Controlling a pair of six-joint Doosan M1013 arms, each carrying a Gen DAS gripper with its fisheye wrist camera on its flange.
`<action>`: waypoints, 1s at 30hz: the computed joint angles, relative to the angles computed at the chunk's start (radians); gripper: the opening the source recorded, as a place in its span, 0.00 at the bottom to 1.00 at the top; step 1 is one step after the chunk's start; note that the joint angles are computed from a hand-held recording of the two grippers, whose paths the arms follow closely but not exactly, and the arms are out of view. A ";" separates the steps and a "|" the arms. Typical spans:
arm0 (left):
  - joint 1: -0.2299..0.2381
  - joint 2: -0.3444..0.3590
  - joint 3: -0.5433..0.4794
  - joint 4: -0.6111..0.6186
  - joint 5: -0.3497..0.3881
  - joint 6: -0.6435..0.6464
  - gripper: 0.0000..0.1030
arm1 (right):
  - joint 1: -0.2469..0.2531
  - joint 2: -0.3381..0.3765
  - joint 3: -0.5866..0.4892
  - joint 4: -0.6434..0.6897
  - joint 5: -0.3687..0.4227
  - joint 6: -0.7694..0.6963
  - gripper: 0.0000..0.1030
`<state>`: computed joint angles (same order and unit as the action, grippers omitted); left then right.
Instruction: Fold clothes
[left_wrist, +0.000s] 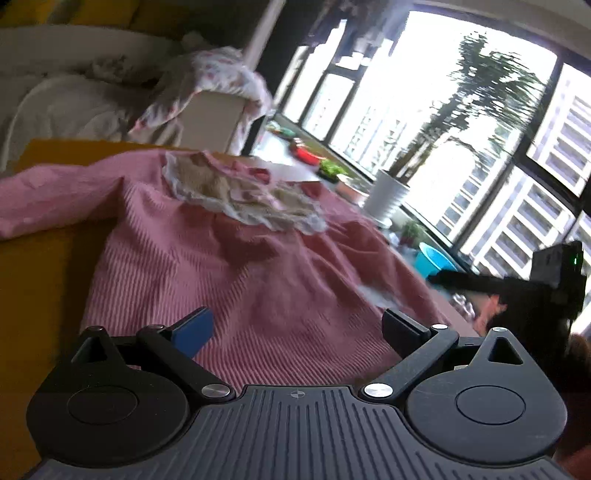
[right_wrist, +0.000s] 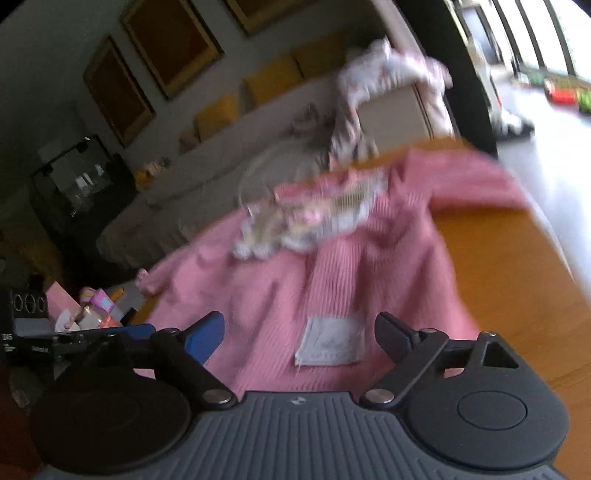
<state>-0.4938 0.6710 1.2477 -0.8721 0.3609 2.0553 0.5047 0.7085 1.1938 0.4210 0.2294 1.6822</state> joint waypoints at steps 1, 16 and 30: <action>0.000 0.009 -0.012 0.080 0.010 -0.106 0.98 | 0.004 0.013 -0.013 -0.058 0.004 0.052 0.92; 0.024 -0.005 -0.003 -0.213 0.101 0.145 0.99 | 0.002 0.040 -0.136 -0.251 0.171 0.078 1.00; 0.067 0.209 -0.285 -0.084 -0.043 -0.138 0.97 | -0.006 0.230 -0.433 -0.266 0.282 0.082 1.00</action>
<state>-0.4268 0.8796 0.9623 -0.9558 0.3175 1.9171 0.4988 0.9389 0.7613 0.1547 0.5119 1.7643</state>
